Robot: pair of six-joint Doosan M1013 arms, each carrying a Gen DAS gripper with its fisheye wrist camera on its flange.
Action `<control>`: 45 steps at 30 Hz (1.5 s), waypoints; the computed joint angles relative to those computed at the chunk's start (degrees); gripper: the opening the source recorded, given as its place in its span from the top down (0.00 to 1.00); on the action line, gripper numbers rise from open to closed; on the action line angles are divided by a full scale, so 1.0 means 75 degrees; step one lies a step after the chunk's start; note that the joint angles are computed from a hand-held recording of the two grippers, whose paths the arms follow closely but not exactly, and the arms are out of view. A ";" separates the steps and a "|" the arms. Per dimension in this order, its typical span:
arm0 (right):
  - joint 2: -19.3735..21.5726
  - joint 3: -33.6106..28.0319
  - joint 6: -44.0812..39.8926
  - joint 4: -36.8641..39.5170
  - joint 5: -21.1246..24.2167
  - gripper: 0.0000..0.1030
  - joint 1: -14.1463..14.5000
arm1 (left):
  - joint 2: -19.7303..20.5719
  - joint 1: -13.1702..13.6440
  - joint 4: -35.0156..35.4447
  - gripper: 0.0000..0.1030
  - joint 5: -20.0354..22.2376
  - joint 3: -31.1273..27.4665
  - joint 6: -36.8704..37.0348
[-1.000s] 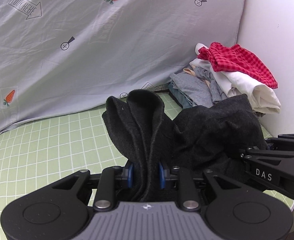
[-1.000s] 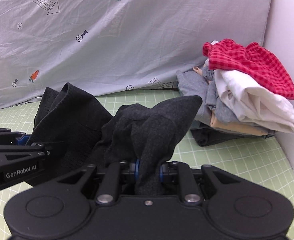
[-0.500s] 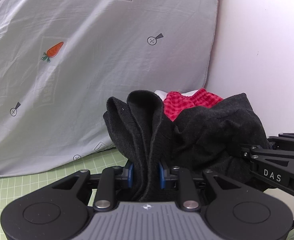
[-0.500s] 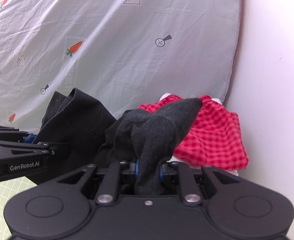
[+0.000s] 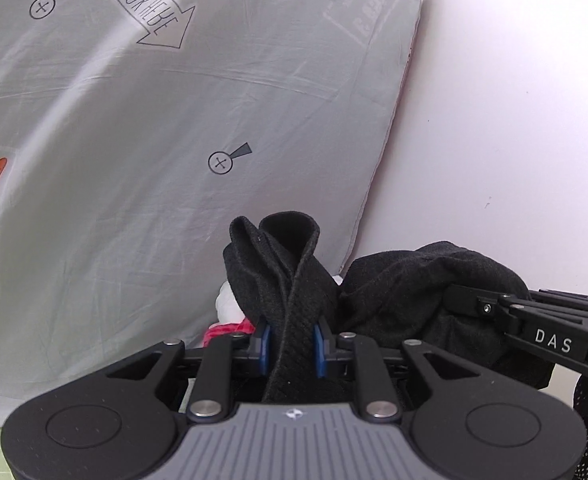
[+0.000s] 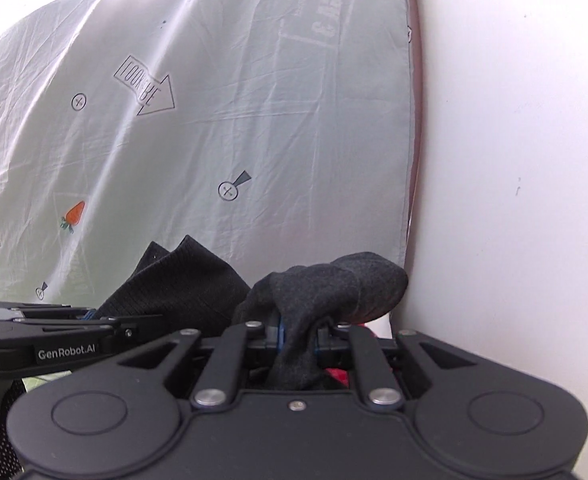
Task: Fold clothes
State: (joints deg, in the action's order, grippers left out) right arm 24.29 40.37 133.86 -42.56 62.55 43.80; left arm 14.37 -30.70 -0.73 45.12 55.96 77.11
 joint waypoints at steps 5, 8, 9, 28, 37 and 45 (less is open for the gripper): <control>0.0341 -0.0431 -0.0192 -0.0021 0.0775 0.87 -0.0283 | 0.0590 0.0030 -0.0078 0.78 0.0388 -0.0670 -0.0051; 0.0501 -0.0331 -0.0082 0.0302 0.1400 0.86 -0.0483 | 0.1162 0.0136 -0.0314 0.77 0.1486 -0.1252 -0.0400; 0.0556 -0.0281 -0.0041 0.0430 0.1605 0.84 -0.0551 | 0.1250 0.0126 -0.0157 0.76 0.1652 -0.1247 -0.0521; 0.0004 0.1092 0.2287 -0.0719 0.2112 0.02 -0.0136 | 0.0271 0.0097 0.0946 0.21 0.1159 0.0421 -0.1098; -0.0674 0.2199 0.4402 -0.1653 0.1949 0.00 0.1110 | -0.1766 -0.0688 0.3322 0.00 -0.0930 0.2904 -0.2498; -0.0651 0.2416 0.4536 -0.1498 0.2680 0.00 0.1979 | -0.2687 -0.1025 0.3654 0.00 -0.0564 0.3905 -0.3410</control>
State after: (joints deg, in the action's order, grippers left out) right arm 19.40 58.49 167.88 -53.79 82.65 58.64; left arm -5.78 -38.39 26.68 40.89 85.24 51.53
